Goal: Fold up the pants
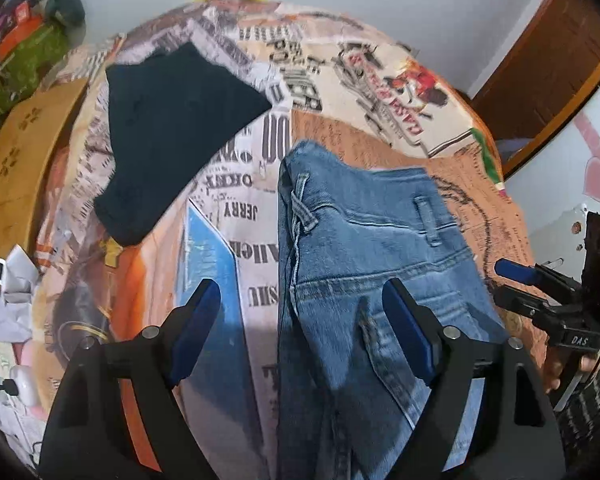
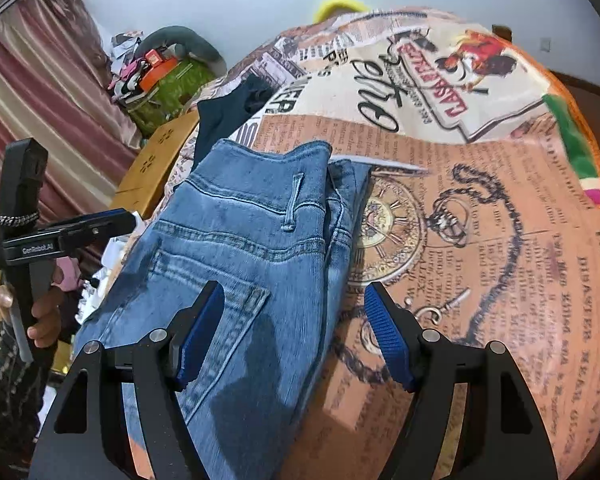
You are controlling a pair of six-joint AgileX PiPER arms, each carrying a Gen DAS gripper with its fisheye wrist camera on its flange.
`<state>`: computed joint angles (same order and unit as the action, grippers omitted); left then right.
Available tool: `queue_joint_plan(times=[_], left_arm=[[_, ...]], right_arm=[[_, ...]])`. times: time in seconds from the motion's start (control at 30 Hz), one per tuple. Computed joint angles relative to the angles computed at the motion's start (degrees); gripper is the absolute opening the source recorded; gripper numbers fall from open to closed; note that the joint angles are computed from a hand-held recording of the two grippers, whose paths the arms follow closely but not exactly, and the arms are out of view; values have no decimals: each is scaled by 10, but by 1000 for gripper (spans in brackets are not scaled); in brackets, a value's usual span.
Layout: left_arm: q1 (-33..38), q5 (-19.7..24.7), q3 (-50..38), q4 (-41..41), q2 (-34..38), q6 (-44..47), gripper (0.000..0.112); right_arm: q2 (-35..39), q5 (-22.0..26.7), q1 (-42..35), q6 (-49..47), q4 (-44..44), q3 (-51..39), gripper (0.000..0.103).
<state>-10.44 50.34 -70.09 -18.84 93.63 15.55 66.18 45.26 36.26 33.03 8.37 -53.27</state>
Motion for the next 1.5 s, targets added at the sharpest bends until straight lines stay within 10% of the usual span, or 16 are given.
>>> queue_joint_plan(times=[0.5,0.73,0.93,1.5], left_arm=[[9,86,-89,-92,151,84,83],[15,103,-97,-143,160,114,62],[8,69,-51,-125,89,121,51],[162,87,-87,-210,-105,218,46]], right_arm=[[113,-81,-119,-323,337,65,75],[146,-10,-160,-397,408,33,42],[120,-34,-109,-273,310,-7,23],[169,5,46,20,-35,-354,19]])
